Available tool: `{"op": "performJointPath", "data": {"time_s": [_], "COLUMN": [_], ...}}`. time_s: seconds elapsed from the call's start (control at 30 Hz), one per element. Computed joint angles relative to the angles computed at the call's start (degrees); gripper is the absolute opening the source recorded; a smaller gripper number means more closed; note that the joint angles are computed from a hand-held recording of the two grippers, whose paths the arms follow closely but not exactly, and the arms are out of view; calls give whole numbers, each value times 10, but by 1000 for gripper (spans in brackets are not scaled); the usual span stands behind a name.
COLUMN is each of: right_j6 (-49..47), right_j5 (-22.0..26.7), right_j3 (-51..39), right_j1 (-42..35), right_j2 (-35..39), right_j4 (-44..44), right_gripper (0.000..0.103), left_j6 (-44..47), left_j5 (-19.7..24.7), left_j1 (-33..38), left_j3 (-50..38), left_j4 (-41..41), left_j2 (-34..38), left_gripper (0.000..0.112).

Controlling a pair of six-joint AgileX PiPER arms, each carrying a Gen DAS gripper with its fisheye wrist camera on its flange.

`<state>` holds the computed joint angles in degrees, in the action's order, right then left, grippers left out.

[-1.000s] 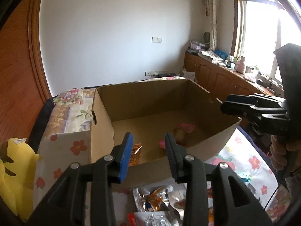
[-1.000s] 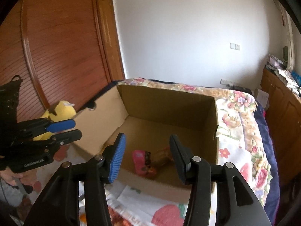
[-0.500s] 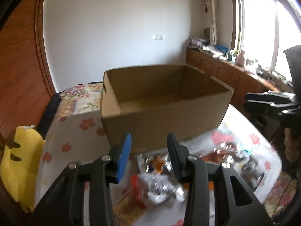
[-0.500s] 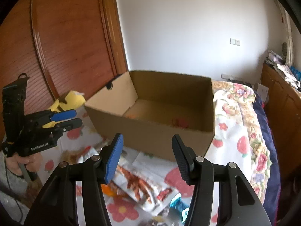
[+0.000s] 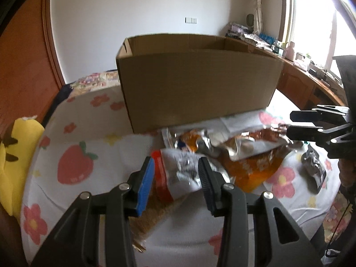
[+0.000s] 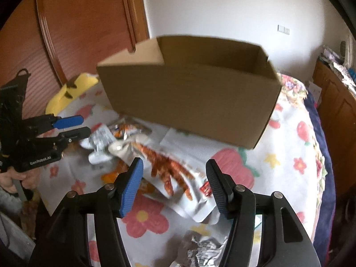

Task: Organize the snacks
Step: 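Move both tools back to the snacks on the table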

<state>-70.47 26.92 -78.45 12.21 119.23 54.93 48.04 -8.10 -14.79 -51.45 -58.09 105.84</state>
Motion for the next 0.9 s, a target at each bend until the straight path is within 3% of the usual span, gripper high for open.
{"op": "performJointPath", "data": {"time_s": [0.17,0.47,0.7,0.9], "right_j6": [41,108,114,112], "right_j5": [13,13,71,81], "right_j3": [-24,-75,-125,-140], "right_j1": [9,32,35,38], "right_j2": [26,56,86,98], "right_j4": [-44,-148,-164,-153], "right_gripper": [60,68,73,78], "left_j6": [-146,-172,-174,-177], "left_j5": [-6,-2,-1,0], "left_j1": [1,7,8,7], "left_j3": [16,16,16,16], "left_j4": [137,167,169,168], "left_j2": [4,6,5,5], "left_gripper": [41,42,42,43]}}
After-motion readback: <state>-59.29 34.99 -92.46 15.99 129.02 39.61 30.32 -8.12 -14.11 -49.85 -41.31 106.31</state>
